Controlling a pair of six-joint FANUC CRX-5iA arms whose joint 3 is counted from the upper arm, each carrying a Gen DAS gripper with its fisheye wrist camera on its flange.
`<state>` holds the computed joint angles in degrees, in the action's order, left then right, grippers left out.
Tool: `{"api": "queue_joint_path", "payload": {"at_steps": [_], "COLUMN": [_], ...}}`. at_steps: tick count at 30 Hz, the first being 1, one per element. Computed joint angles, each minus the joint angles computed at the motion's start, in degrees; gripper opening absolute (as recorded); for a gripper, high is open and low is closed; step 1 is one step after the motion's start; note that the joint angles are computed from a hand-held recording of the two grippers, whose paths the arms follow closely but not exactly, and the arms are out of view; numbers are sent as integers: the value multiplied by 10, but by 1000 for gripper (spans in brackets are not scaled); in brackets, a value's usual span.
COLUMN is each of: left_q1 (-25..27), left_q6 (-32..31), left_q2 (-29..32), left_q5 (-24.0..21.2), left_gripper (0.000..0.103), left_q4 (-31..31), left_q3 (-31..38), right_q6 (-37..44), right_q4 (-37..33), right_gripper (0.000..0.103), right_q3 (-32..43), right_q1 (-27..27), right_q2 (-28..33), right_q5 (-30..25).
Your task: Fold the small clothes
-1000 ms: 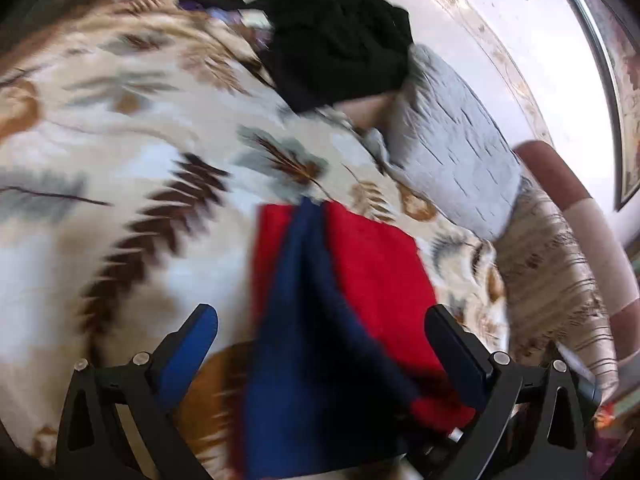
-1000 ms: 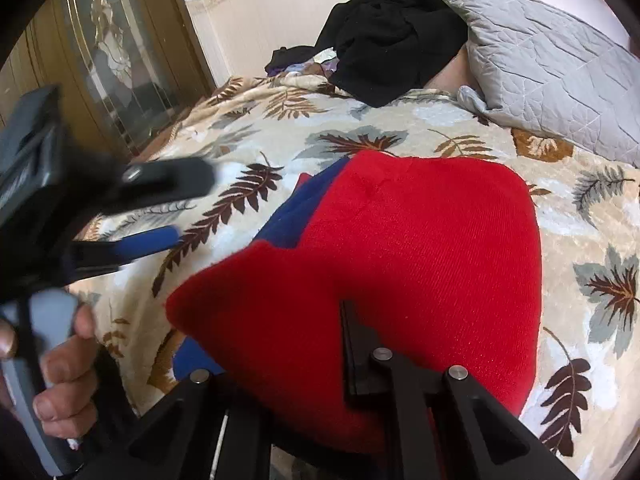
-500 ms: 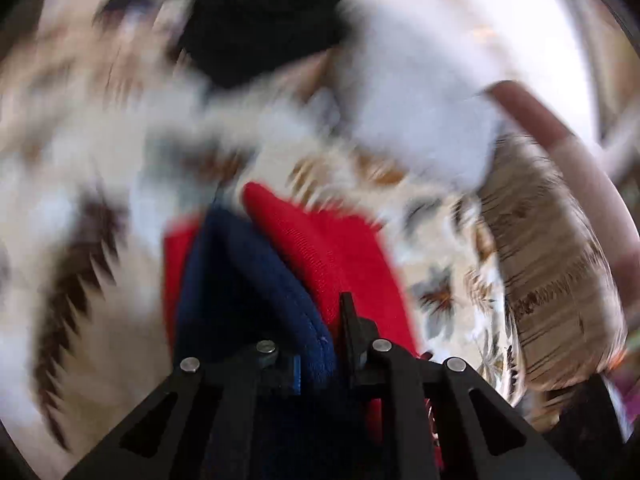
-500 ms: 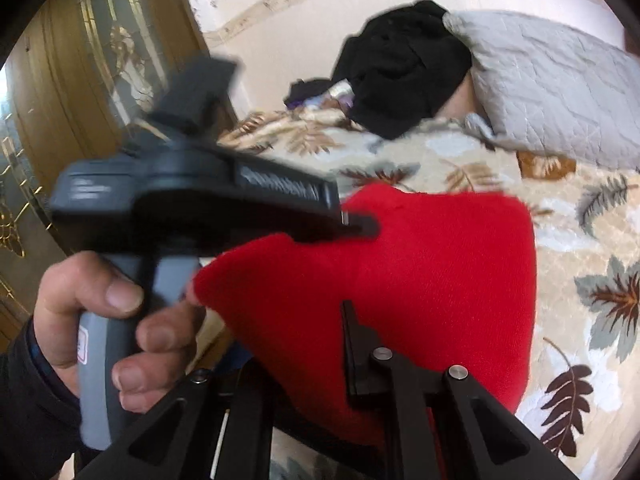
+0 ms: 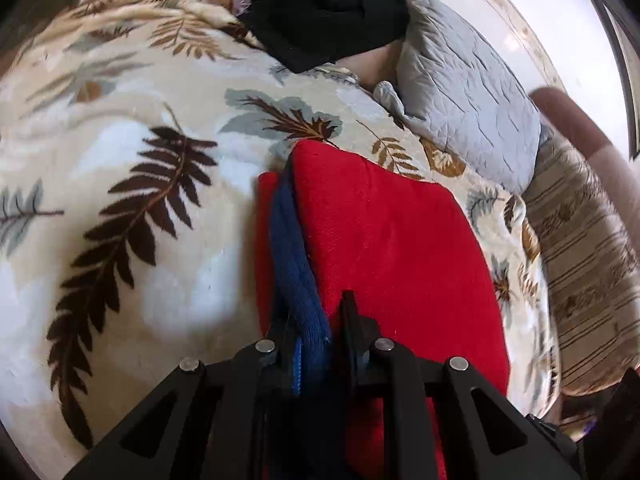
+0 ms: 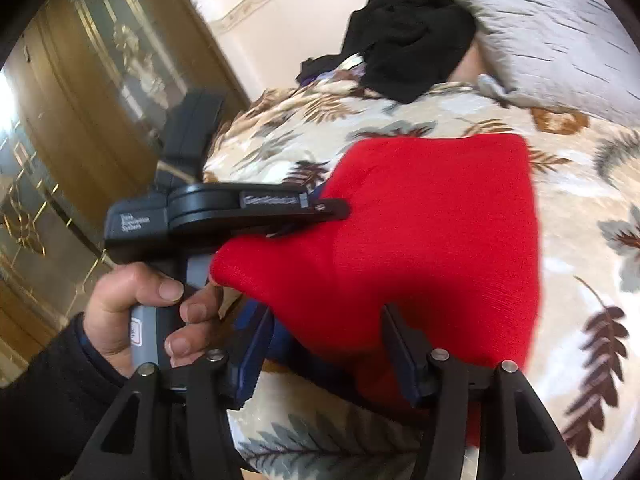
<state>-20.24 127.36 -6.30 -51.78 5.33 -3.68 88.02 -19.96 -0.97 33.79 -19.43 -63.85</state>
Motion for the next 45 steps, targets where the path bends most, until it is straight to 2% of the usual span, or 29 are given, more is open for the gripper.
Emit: {"api": "queue_joint_path", "payload": {"at_steps": [3, 5, 7, 8, 10, 11, 12, 13, 18, 19, 21, 22, 25, 29, 31, 34, 36, 39, 42, 44, 45], "left_q1": [-11, -15, -15, -19, -23, -26, -31, -35, -76, -66, -53, -51, -66, -77, -90, -77, -81, -86, -93, -94, -94], "left_q6": [11, 23, 27, 34, 37, 31, 29, 32, 119, 108, 119, 118, 114, 116, 130, 134, 141, 143, 148, 149, 149], "left_q2": [3, -1, -13, -15, -12, -9, -5, -4, -27, -19, -29, -32, -11, -2, 6, -4, 2, 8, 13, 13, 13], "left_q5": [-27, -38, -31, -35, -46, -52, -62, -66, -75, -82, -54, -52, -92, -116, -143, -128, -138, -148, -158, -161, -162], "left_gripper": [20, 31, 47, 48, 47, 42, 25, 21, 16, 17, 19, 19, 24, 30, 42, 47, 51, 51, 51, 51, 51], "left_q4": [-23, -25, -17, -24, -27, -28, -38, -46, -129, -109, -91, -90, -119, -140, -168, -148, -157, -165, -176, -178, -179], "left_q3": [23, 29, 17, 19, 22, 24, 32, 36, 50, 38, 6, 7, 45, 65, 83, 62, 70, 80, 89, 90, 91], "right_q6": [-15, -15, -13, -13, -14, -16, -15, -14, -23, -25, -25, -28, -31, -30, -39, -44, -43, -28, -37, -52, -59], "right_q4": [-13, -26, -35, -40, -44, -45, -49, -52, -49, -52, -76, -83, -108, -184, -216, -254, -265, -282, -276, -260, -214], "right_gripper": [61, 61, 61, 61, 62, 62, 61, 61, 62, 62, 62, 68, 79, 80, 80, 80, 80, 80, 80, 79, 58], "right_q3": [-9, -13, -18, -19, -23, -27, -26, -24, -31, -31, -20, -15, -4, 20, 25, 28, 33, 57, 77, 92, 93], "right_q1": [-21, -37, -52, -57, -66, -67, -71, -73, -85, -91, -119, -130, -163, -236, -269, -302, -308, -300, -275, -251, -218], "right_q2": [-17, -25, -33, -34, -38, -42, -41, -40, -51, -51, -38, -32, -21, 11, 26, 41, 49, 71, 98, 120, 121], "right_q5": [1, -1, -3, -4, -7, -7, -8, -8, 1, -1, -17, -24, -28, -61, -79, -101, -111, -129, -132, -153, -150]}}
